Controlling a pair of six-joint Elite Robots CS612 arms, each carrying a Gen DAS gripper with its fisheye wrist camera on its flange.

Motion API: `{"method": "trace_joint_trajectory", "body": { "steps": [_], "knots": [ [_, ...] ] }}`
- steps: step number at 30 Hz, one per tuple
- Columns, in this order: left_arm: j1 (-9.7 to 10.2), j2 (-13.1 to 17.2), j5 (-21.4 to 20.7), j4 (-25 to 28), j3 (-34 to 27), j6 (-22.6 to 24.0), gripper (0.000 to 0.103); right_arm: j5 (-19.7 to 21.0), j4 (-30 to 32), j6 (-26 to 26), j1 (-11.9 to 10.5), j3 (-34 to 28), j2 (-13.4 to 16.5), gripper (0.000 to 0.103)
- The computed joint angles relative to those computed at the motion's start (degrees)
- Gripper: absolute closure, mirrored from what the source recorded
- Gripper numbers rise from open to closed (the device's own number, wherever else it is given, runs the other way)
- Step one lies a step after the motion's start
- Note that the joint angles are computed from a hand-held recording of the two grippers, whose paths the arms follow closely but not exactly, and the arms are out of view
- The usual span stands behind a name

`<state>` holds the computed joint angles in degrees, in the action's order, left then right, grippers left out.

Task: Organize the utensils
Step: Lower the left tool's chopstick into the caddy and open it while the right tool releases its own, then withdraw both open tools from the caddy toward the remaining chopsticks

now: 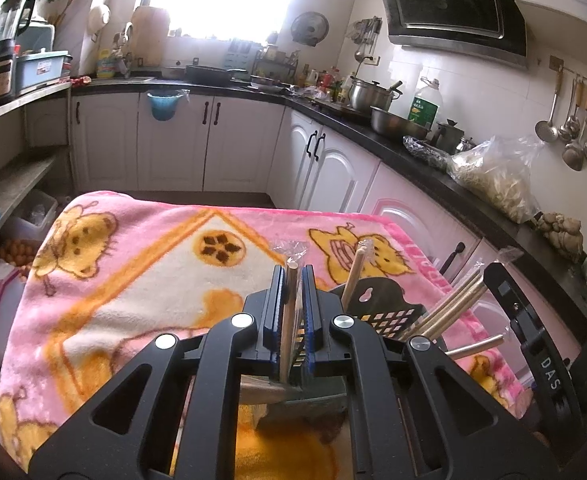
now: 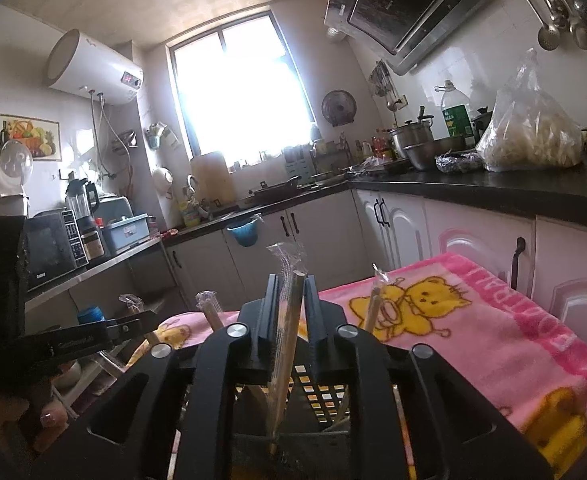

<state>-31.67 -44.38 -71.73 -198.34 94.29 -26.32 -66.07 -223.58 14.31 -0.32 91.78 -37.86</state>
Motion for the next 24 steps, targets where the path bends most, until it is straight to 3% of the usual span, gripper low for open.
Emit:
{"method": "trace_joint_trajectory", "body": {
  "steps": [7,11,12,15,20,24],
  "knots": [
    [-0.22,-0.51,0.23,-0.37,0.84,-0.24,0.092,0.48,-0.42,0.16,-0.38,0.98,-0.51,0.084],
    [-0.61,-1.26,0.87,-0.79,1.7,-0.49,0.071,0.82,-0.86,0.33,-0.82,2.38,-1.22,0.075],
    [-0.7,-1.48,0.98,-0.92,1.99,-0.56,0.07,1.13,-1.06,0.55,-1.0,2.81,-1.41,0.071],
    [-0.98,-2.04,1.4,-1.11,2.7,-1.03,0.064,1.61,-1.24,0.27,-1.43,4.27,-2.15,0.069],
    [-1.39,-3.06,1.04,-1.15,4.05,-1.98,0.037,2.51,-0.92,0.04,-2.08,6.14,-3.31,0.063],
    [-1.91,-3.93,0.47,-1.73,5.44,-2.06,0.026,3.26,0.15,-1.29,-2.42,7.84,-4.41,0.061]
  ]
}}
